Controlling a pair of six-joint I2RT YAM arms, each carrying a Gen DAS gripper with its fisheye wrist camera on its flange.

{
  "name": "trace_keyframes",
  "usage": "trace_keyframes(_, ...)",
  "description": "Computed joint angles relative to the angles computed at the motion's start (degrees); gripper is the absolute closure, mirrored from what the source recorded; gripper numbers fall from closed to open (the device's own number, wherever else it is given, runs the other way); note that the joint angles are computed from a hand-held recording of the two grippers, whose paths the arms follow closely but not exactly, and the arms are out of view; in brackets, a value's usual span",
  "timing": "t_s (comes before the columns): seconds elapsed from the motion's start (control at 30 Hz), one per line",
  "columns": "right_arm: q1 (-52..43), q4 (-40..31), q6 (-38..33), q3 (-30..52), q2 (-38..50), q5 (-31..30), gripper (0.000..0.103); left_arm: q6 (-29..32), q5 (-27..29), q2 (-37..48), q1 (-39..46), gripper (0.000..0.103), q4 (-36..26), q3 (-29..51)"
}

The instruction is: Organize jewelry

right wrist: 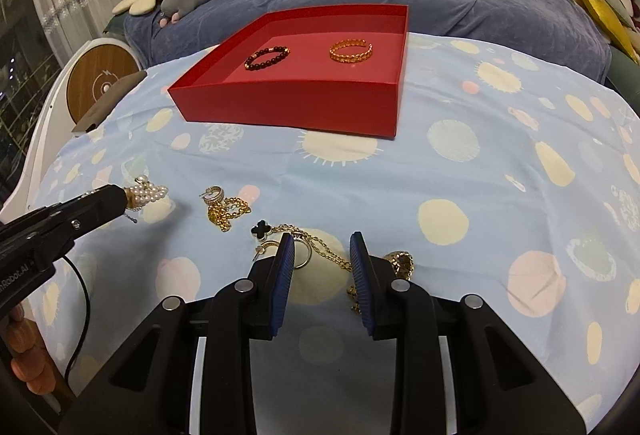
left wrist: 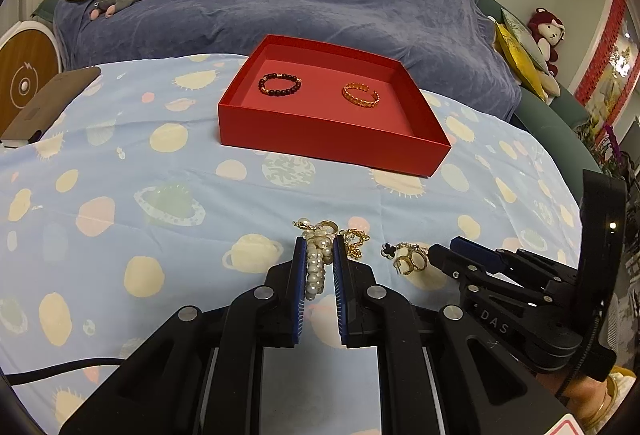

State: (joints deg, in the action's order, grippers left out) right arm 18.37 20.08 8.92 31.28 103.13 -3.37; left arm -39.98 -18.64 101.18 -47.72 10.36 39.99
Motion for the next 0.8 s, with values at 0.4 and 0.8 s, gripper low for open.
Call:
trace_keyframes(0.4,2.0,-0.3,-2.6,0.6,1.7,2.7,0.101,-0.4,0.8,-1.6,1.3,0.092,0.4,-1.7)
trace_keyframes(0.8,-3.3,-0.4,0.1,-5.9,-11.9,-5.2,0.101,-0.1,0.6,-1.0,0.4,0.092,0.0,-0.5)
